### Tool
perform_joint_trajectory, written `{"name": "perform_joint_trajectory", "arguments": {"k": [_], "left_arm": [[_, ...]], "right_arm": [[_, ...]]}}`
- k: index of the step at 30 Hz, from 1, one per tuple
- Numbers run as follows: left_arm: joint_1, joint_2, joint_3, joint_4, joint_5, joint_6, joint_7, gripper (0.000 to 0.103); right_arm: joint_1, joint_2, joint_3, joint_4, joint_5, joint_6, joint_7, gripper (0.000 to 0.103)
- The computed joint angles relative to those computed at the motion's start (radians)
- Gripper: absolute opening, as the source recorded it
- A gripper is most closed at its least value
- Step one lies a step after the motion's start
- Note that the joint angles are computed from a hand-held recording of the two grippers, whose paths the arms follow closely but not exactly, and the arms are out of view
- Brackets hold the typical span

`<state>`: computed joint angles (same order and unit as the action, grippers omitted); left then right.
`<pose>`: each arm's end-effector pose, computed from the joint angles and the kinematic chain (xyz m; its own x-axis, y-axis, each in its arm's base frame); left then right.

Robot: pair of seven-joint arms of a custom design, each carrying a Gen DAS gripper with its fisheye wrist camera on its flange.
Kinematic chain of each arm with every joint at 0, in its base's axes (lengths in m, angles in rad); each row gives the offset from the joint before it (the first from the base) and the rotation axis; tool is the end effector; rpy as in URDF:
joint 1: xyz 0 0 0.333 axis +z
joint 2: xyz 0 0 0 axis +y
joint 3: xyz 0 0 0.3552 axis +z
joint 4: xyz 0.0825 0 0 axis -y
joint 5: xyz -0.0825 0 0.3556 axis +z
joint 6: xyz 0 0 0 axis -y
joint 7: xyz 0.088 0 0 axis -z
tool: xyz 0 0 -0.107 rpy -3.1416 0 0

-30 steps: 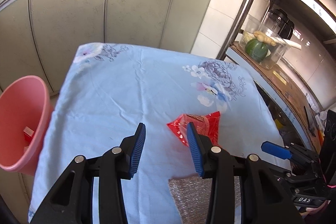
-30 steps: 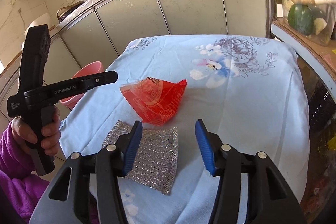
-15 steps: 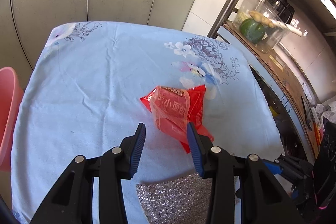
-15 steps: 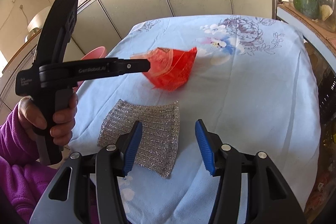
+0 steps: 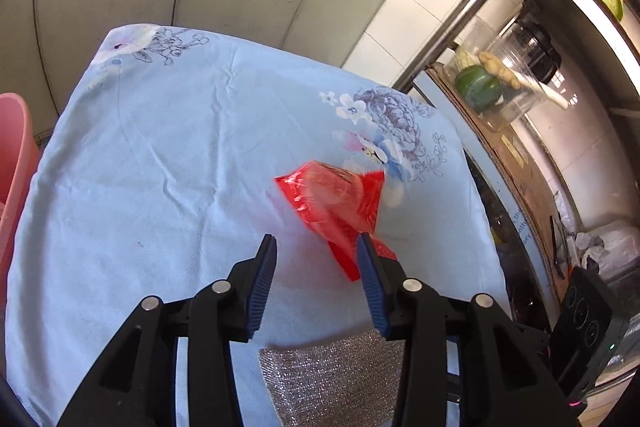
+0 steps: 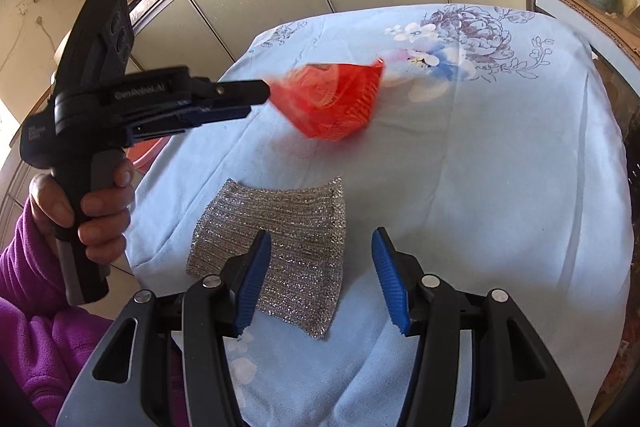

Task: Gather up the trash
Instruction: 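Grasp the red snack wrapper with the left tool while the right tool grasps the silver scouring pad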

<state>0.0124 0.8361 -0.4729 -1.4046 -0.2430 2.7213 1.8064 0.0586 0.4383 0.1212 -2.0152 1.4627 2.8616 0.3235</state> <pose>0.7412 -0.2314 0.3402 -0.3440 -0.8454 0.4087 -0.8608 0.1099 -0.4970 0.6008 0.0483 0.3018 0.1537 -0.9086 -0.3885 -0.8349 0.0909 -0.5429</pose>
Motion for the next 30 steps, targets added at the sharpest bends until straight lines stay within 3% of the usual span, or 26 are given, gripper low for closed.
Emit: {"name": "perform_joint_trajectory", "arguments": {"k": [2,6,9,14,17,21,25,30], "left_arm": [[-0.012,0.016,0.018,0.041,-0.004,-0.032,-0.042,0.055],[-0.025,0.071,0.020,0.156,-0.032,-0.141,-0.103,0.056],[-0.045,0.086,0.028,0.192,-0.043,-0.158,-0.112,0.056],[-0.114,0.115,0.093,0.273,0.012,-0.198,-0.167,0.056],[-0.124,0.121,0.102,0.270,0.029,-0.169,-0.176,0.041],[-0.110,0.115,0.088,0.242,0.040,-0.131,-0.159,0.008],[-0.080,0.098,0.062,0.193,0.029,-0.080,-0.138,0.001],[-0.040,0.063,0.029,0.115,0.017,0.003,-0.105,0.000]], "right_arm": [[0.002,0.004,-0.001,0.004,-0.013,0.000,0.006,0.053],[-0.001,0.010,0.003,0.010,-0.021,0.002,0.003,0.053],[-0.002,0.015,0.004,0.014,-0.035,0.004,0.012,0.053],[-0.007,0.027,0.011,0.023,-0.062,0.007,0.031,0.053],[-0.005,0.032,0.015,0.027,-0.091,0.015,0.048,0.053],[-0.020,0.032,0.030,0.031,-0.097,-0.007,0.035,0.053],[-0.019,0.036,0.036,0.033,-0.096,0.003,0.028,0.050],[-0.014,0.037,0.046,0.035,-0.051,0.049,-0.006,0.017]]}}
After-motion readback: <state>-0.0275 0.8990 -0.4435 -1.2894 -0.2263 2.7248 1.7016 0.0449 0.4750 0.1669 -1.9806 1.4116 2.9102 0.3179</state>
